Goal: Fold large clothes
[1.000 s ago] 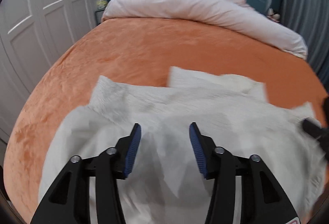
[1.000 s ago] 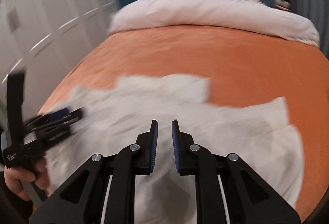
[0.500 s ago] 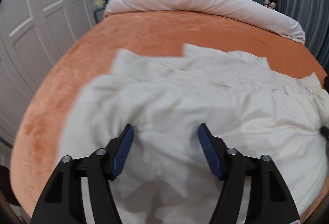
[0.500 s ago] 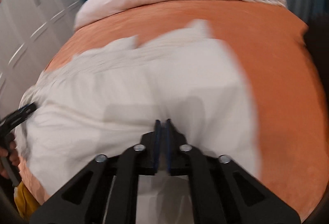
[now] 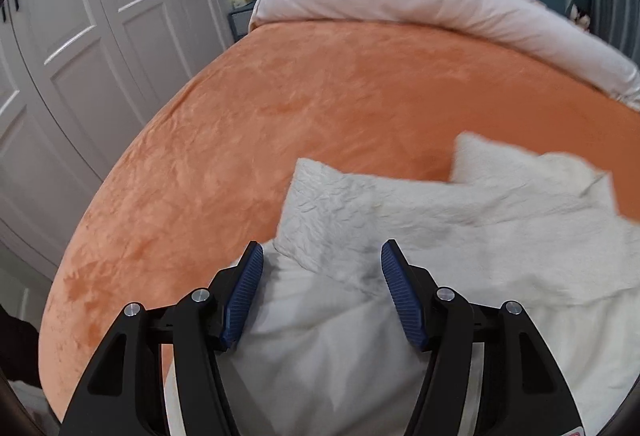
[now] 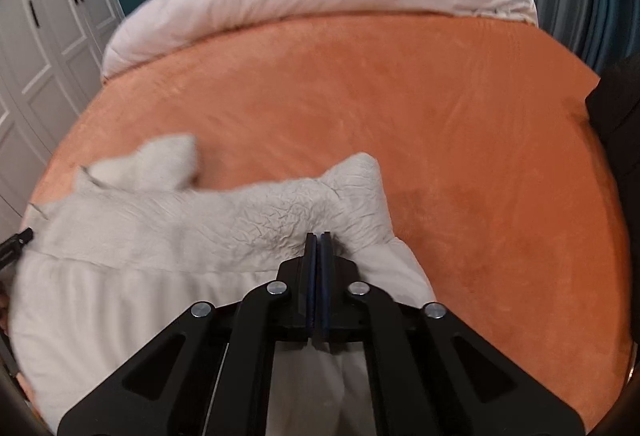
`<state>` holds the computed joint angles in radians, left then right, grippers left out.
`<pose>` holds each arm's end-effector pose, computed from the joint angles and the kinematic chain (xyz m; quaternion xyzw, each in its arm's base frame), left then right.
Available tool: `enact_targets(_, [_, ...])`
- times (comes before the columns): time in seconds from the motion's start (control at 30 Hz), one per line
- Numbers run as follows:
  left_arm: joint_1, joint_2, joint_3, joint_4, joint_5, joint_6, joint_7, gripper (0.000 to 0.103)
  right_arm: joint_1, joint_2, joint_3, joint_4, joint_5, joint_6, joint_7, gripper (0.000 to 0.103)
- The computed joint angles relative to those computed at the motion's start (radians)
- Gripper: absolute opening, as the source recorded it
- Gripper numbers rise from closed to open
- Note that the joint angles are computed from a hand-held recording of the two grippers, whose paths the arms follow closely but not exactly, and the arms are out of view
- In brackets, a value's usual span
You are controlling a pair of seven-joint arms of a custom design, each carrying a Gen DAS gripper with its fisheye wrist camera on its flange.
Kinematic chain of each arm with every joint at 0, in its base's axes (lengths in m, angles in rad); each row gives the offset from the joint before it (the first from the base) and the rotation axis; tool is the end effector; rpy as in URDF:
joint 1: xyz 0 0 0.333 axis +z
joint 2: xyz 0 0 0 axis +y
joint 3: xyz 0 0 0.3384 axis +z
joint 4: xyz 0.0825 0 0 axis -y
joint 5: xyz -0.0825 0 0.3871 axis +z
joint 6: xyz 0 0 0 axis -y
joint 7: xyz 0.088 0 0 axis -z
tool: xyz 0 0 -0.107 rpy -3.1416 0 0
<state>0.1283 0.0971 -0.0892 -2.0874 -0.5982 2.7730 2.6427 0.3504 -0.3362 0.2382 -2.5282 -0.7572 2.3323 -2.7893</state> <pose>0.6056 0.0496 0.4600 -0.4680 0.8187 -0.2434 0.2269 0.3668 0.2332 0.4283 -0.3397 0.8831 -0.2626 0.1893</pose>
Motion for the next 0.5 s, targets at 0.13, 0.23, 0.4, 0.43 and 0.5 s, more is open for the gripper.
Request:
enact_targets(0.13, [0.005, 0.046, -0.018, 0.003, -0.049, 0.039, 0.054, 0.064, -0.027, 0.000, -0.001, -0.072, -0.062, 0.110, 0.112, 0.000])
enact_targets(0.23, [0.012, 0.078, -0.025, 0.031, -0.066, 0.019, 0.034, 0.066, -0.045, 0.016, 0.002, -0.088, -0.112, 0.151, 0.171, 0.000])
enact_targets(0.4, [0.034, 0.107, -0.052, 0.040, -0.146, 0.025, 0.079, 0.069, -0.065, 0.026, 0.006, -0.106, -0.212, 0.202, 0.283, 0.000])
enact_targets(0.43, [0.035, 0.110, -0.054, 0.039, -0.154, 0.030, 0.082, 0.070, -0.067, 0.026, 0.008, -0.110, -0.232, 0.207, 0.306, 0.000])
enact_targets(0.5, [0.035, 0.115, -0.064, 0.032, -0.177, 0.054, 0.100, 0.070, -0.064, 0.035, 0.010, -0.104, -0.247, 0.193, 0.324, 0.000])
